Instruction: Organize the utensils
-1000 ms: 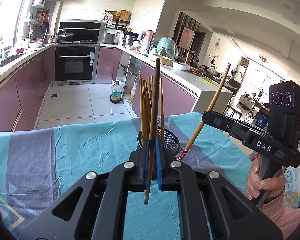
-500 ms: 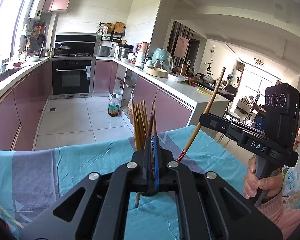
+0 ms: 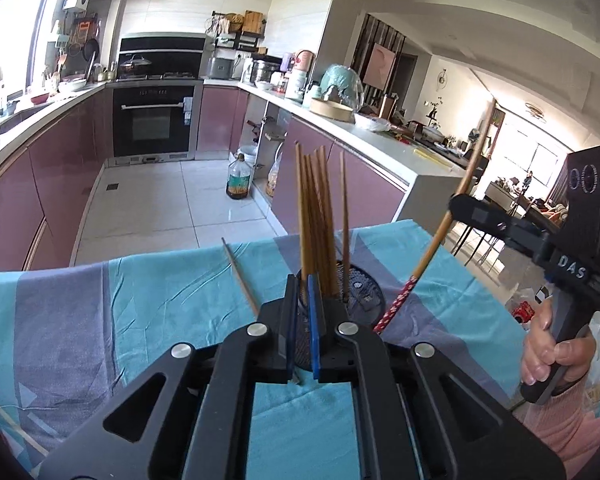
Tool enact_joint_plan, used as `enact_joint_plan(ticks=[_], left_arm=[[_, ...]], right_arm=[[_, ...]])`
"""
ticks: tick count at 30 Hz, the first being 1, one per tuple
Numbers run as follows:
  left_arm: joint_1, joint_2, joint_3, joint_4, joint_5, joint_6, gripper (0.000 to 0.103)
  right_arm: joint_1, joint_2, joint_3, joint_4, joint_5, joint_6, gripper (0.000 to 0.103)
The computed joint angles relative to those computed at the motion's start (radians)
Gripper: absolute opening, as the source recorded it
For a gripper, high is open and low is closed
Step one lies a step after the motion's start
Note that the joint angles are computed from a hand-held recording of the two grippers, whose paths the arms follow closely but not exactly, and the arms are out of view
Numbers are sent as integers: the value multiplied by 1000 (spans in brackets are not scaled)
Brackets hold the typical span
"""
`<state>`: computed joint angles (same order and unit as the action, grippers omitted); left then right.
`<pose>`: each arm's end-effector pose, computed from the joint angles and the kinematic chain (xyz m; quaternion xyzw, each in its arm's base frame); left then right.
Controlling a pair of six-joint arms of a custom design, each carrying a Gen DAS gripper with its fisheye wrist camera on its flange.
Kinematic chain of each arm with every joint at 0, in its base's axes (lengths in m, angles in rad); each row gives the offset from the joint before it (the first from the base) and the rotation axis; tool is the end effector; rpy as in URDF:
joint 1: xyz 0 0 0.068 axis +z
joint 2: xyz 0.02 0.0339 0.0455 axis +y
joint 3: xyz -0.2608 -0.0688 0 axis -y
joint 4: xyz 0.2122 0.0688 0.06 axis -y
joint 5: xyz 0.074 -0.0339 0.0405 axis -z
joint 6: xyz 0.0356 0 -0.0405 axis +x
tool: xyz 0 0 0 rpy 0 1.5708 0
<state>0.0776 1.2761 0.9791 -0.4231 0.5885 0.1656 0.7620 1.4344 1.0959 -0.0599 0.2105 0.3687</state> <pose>0.2434 -0.0009 0.2900 0.1579 0.8656 -0.2143 0.4240 0.2257 0.2051 0.3158 -0.1049 0.8238 0.2208 0.5114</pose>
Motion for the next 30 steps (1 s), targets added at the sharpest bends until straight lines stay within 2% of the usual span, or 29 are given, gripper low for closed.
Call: enact_joint_plan(ticks=[5,7,9,13,18,30], left_arm=[[-24,135,13,43,-83,4,5],[-47,200,31,61,-124,1,8],[-74,274,70,77,-169,-4,9],[-126,400,143,103,-246,-17,17],[-175,565,266,110,-332,-36,16],[-204,787,482,60,-365,-26,15]], right_arm=[[-12,1,-14,11,-15,14,6],[-15,0,-16,12,-19,12,6],[-15,-2,-20,13,-21,12,6],[-19,-5,-31,21,-25,15,6],[-30,-9,-55,38,-41,19,6],[-61,7,-75,67,-86,33,6]])
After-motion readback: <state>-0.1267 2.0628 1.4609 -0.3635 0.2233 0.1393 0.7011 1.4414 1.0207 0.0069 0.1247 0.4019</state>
